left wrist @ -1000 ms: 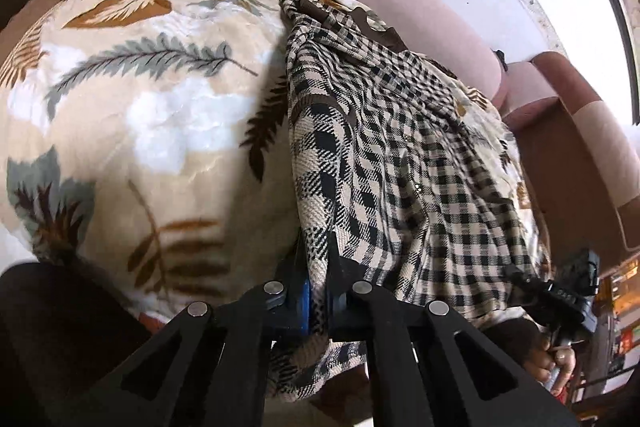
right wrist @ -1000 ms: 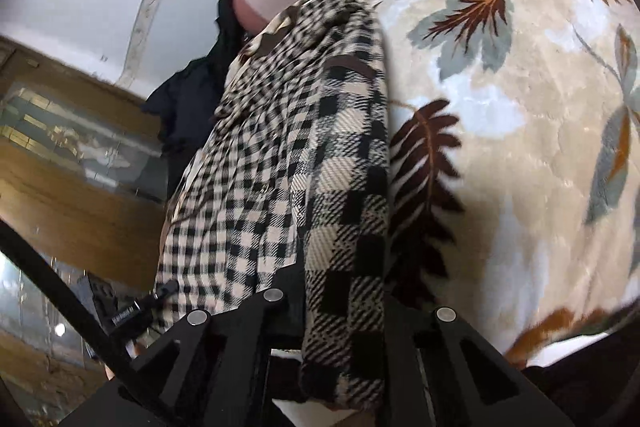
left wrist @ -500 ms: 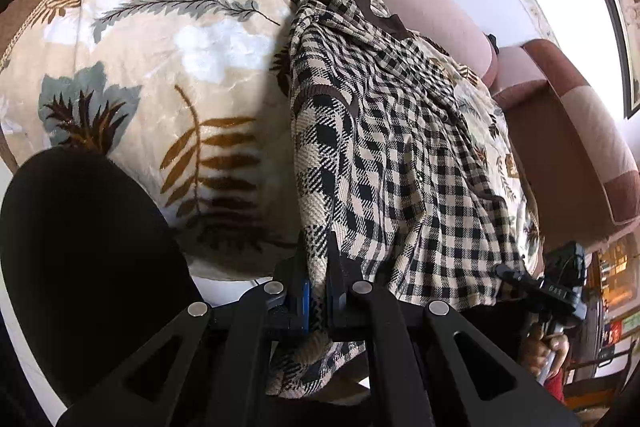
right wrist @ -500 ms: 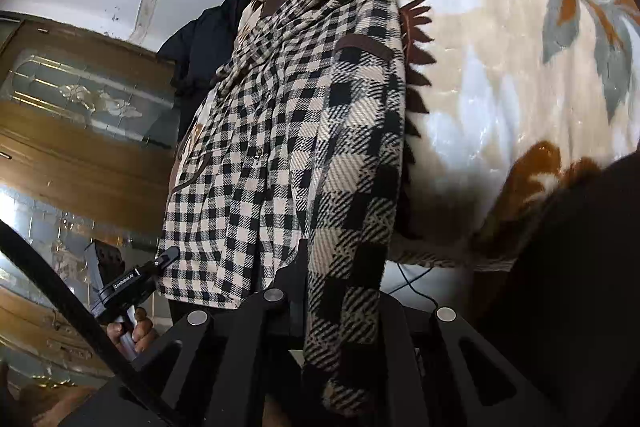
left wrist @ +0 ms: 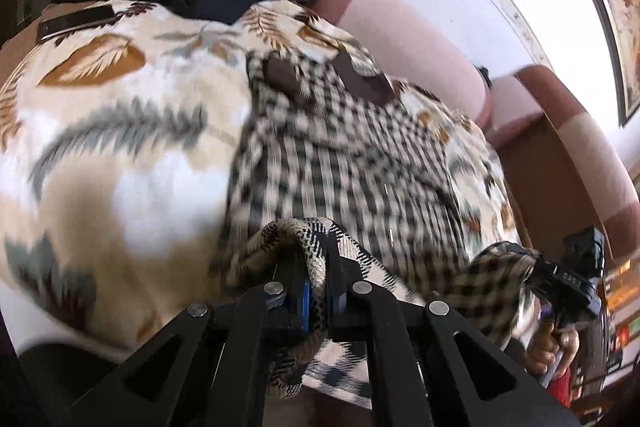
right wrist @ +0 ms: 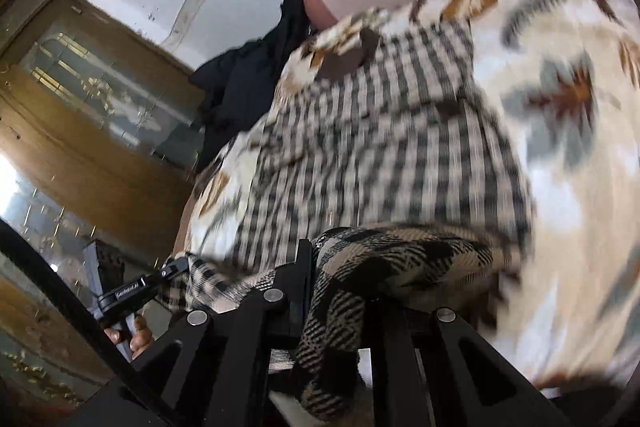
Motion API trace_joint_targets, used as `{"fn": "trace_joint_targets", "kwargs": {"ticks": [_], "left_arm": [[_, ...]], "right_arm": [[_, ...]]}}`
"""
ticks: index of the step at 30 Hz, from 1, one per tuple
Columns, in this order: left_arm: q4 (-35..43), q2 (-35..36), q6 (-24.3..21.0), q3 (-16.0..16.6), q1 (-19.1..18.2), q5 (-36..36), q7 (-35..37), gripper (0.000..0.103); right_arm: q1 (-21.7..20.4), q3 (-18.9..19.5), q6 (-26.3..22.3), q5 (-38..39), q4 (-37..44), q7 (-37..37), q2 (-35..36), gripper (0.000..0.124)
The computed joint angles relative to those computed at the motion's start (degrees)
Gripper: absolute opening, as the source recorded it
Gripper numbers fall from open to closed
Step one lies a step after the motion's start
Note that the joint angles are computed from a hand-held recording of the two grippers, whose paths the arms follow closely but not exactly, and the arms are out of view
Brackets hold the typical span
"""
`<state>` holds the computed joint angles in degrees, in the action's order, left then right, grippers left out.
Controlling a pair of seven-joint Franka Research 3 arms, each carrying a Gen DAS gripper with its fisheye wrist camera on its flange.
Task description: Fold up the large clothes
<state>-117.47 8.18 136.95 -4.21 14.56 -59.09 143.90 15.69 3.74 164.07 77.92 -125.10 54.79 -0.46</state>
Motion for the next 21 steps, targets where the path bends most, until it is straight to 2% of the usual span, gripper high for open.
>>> {"fn": "trace_joint_targets", "kwargs": {"ticks": [5,8,11,14,16,21], "left_arm": [[13.28,10.38,6.40,-2.43,-1.63,5.67,-6.79,0.005],[20.68,16.04,8.41,-4.09,-1.68,8.82,-11.41,0.005],[28.58,22.19,9.63,-5.27,-2.16,12.91,-15.76,0.005],[36.25,28.16,8.38,-5.53,-2.89,17.97,-21.43,0.005],[40.72,31.59,6.78,-6.03,-2.88,20.55,-24.77,0.005],[48.06,37.55,4.77,-9.48,-1.16,24.05,-28.67,0.005]], "right_arm": [[-2.25,-0.16,3.88,-4.16,10.29,5.51,8.78,0.009],[-4.12,-0.02,5.80,-8.55,16.44,11.55,14.37,0.009],[-3.73,-2.50,6.35,-19.10,21.41,22.88,19.66,0.009],[-3.23,-5.39,3.69,-27.92,26.71,32.18,25.03,0.009],[-4.12,-5.27,2.62,-30.64,29.05,34.69,27.67,0.009],[-9.85,-0.52,0.62,-31.59,33.38,36.27,32.40,0.012]]}}
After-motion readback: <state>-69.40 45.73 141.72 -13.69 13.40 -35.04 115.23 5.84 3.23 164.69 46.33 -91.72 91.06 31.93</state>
